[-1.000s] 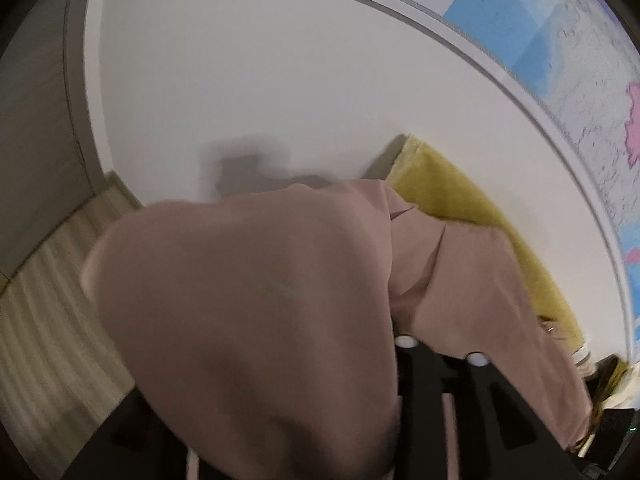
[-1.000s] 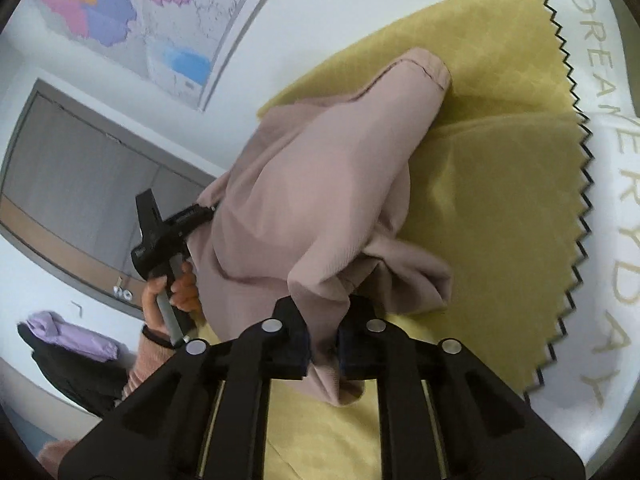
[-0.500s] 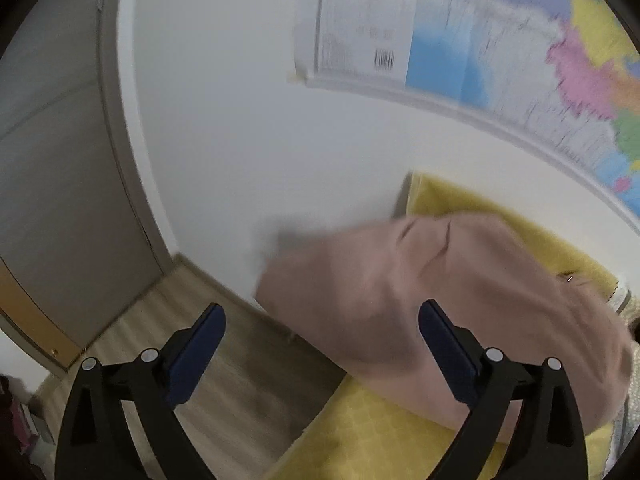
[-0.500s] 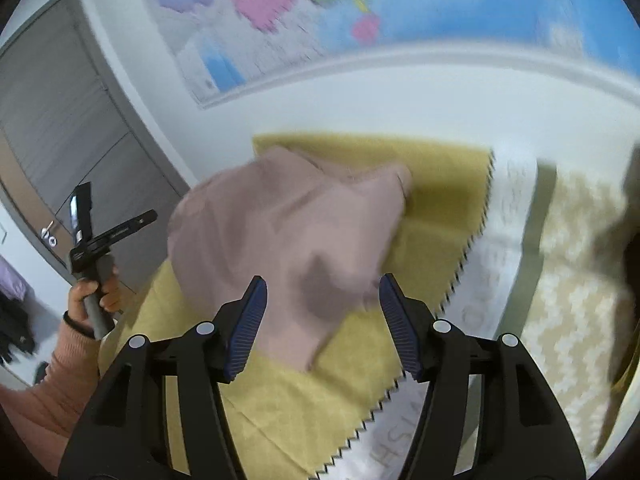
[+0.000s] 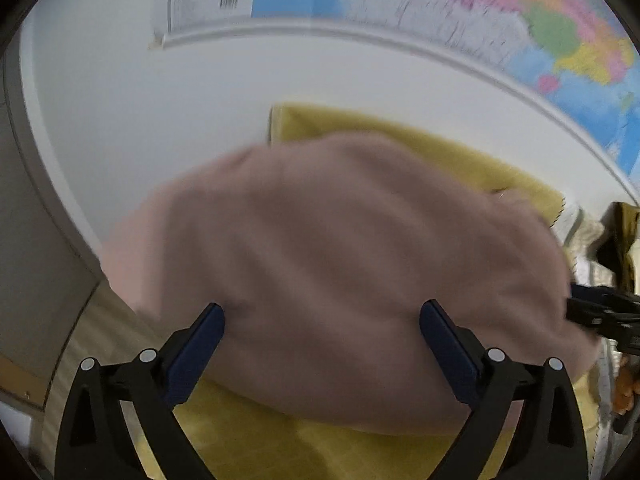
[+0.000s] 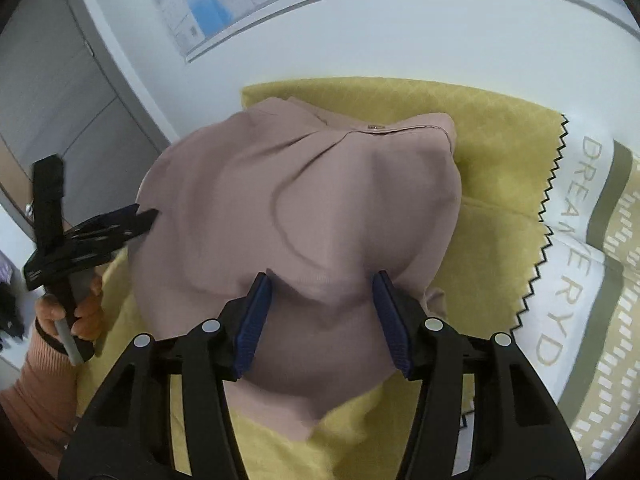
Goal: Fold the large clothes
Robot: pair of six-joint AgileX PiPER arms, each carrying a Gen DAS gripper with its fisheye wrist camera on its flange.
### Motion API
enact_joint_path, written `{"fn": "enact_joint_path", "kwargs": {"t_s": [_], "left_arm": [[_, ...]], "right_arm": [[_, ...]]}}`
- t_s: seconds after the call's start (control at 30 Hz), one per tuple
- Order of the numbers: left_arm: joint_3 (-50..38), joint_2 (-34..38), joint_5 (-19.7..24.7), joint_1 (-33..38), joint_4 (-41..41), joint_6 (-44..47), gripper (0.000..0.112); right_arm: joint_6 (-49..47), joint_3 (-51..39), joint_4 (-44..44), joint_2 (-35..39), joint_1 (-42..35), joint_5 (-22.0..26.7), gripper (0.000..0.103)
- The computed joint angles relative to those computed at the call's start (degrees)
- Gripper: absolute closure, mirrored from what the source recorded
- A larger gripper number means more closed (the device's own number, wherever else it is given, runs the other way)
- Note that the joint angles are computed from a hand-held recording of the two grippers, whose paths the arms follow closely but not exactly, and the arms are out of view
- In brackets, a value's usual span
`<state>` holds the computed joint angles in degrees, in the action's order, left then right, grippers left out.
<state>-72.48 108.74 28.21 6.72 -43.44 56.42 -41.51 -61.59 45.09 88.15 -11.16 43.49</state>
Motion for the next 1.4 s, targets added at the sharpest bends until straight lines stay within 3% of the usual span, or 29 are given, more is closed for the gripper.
{"fn": "enact_joint_path", "kwargs": {"t_s": [0.13,0.23,0.4,0.6,0.7,0.87,1.0,1.1,1.2,1.33,1.4], "left_arm": [[3.55,-3.99,-1.99,-0.17,-2.81,3.01,0.018],[9.72,-9.58,-2.45,-0.67,-10.85,13.44,0.018],[16.09,-13.28,-3.29,-4.86,-15.36,20.77,0.018],[17.47,-12.19,-8.22,-8.45,-6.18,9.55,0.018],[18.4,-13.29,-9.06,-8.76,-6.09,8.83,0.018],[21.92,-17.17,-11.52,-9.72,-4.68,5.37,0.018],[26.24,-21.5,-14.54,-10.75,-10.01,8.75,0.016],[27.98,-23.86,-14.18,-10.37,-13.36,10.37,0.016],[29.61,-26.08,-16.08,-11.27,-11.92,7.16,0.016],[31.44,-29.54,-16.41,-11.84,-9.33,3.07,0.016],[31.9,-30.97,-16.49,-12.65,-3.77,-2.96,0.016]], "right_arm": [[-0.52,1.75,0.19,-4.9,-1.11,0.37,0.047],[-4.96,4.08,4.62,-8.55,-1.62,1.18,0.042],[-3.08,5.74,0.41,-9.08,4.95,-2.87,0.041],[0.94,7.4,-5.34,-7.67,8.99,-7.25,0.039],[0.3,7.43,-4.45,-8.73,8.71,-6.31,0.031],[-0.91,8.59,-2.29,-11.21,7.65,-5.61,0.027],[-0.94,10.35,-2.3,-14.04,7.0,-5.55,0.02],[-1.1,11.47,-1.82,-15.71,6.87,-6.17,0.014],[0.3,12.98,-3.05,-18.2,7.43,-7.32,0.007],[2.83,14.18,-3.73,-20.71,7.25,-8.0,0.006],[4.24,14.62,-4.52,-21.81,7.65,-8.71,0.006]]}}
